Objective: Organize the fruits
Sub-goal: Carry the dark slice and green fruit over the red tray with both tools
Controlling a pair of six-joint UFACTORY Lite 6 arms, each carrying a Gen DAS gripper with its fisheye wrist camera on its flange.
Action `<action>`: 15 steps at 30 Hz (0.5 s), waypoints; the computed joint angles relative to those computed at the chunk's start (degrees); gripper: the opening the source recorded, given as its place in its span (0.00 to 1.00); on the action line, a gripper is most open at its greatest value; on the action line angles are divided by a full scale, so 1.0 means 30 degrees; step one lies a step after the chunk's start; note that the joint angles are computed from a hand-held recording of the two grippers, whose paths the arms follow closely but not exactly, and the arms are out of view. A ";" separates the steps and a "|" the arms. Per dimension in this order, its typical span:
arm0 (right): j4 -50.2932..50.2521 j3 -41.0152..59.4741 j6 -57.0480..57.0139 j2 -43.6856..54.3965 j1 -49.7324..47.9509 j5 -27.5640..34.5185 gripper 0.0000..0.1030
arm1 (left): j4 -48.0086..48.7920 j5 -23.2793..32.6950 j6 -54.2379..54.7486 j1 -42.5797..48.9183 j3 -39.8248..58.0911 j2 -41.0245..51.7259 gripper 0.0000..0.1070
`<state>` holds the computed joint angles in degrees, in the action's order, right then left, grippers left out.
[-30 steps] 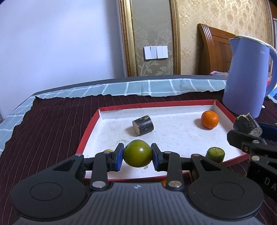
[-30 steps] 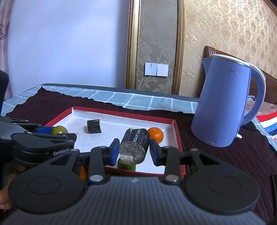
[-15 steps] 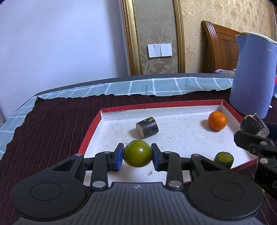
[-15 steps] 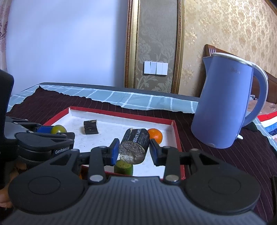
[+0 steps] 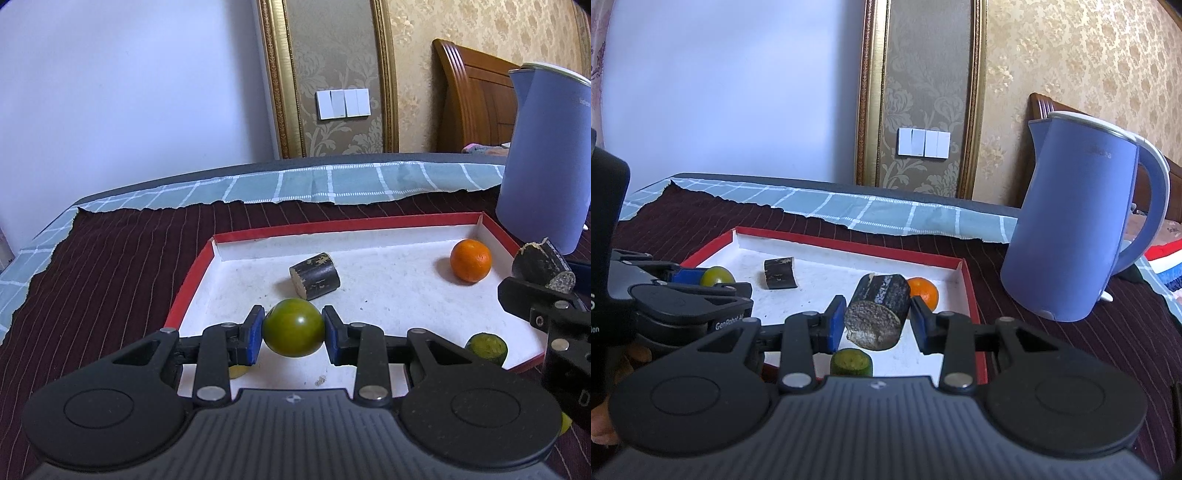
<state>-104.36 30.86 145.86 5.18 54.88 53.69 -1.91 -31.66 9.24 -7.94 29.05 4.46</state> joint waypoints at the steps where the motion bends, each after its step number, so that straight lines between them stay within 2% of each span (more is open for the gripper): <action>1: -0.0072 0.0034 -0.0006 0.0012 -0.0085 -0.0058 0.34 | -0.0045 0.0012 0.0022 -0.0022 0.0051 0.0034 0.31; 15: -0.1500 0.0375 0.0786 0.0539 -0.1473 -0.0707 0.34 | -0.1507 -0.0235 0.1055 -0.0641 0.1279 0.1297 0.31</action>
<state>-108.86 31.99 148.21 6.80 50.46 51.57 -6.44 -32.37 12.41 -9.87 32.89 8.36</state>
